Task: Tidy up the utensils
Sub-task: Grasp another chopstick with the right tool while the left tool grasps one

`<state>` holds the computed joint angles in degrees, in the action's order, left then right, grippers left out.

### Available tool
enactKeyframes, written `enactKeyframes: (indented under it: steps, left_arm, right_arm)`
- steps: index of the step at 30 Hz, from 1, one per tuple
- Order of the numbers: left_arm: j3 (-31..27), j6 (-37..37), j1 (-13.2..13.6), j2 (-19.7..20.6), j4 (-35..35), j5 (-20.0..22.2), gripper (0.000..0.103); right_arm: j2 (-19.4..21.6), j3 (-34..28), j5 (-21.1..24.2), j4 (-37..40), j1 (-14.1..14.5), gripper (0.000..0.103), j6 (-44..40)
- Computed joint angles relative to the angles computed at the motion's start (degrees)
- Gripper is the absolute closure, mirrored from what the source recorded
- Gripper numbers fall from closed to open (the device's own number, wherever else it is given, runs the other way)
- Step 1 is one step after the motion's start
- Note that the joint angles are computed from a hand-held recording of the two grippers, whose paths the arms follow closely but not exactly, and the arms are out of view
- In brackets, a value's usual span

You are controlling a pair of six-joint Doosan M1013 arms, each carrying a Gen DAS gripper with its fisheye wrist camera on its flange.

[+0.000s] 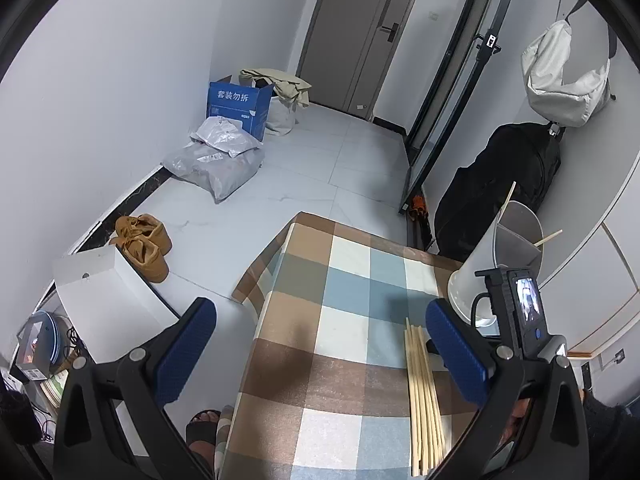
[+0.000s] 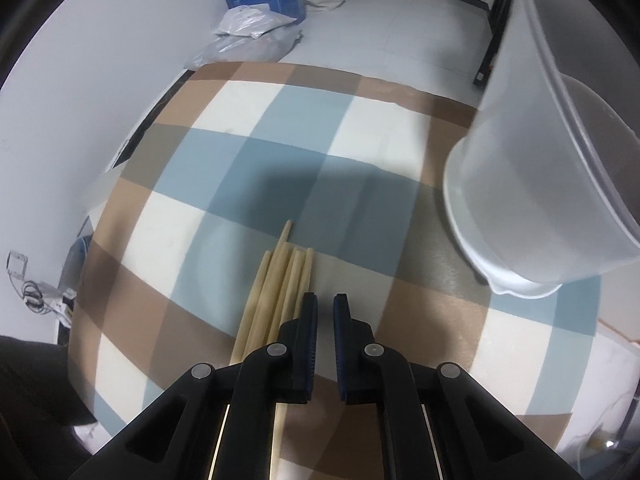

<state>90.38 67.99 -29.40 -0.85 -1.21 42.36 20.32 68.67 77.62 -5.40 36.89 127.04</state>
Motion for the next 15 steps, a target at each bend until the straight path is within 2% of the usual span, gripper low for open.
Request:
enactKeyframes:
  steps: [4,10,13,15]
  left_arm:
    - [-0.1,-0.1,0.3,0.1,-0.6,0.1,0.001]
    - [0.0,0.1,0.5,-0.1,-1.2,0.1,0.001]
    - [-0.1,0.2,0.5,0.0,-1.5,0.3,0.001]
    - [-0.2,0.0,0.5,0.1,-1.3,0.4,0.001]
  right_arm:
    - [-0.1,0.0,-0.3,-0.4,0.2,0.096,-0.6]
    - [-1.5,1.9,-4.3,0.2,0.0,0.096,0.0]
    - [-1.6,2.0,-4.6,0.4,0.2,0.093,-1.5]
    - [-0.9,1.2,-3.0,0.4,0.4,0.093,-2.4]
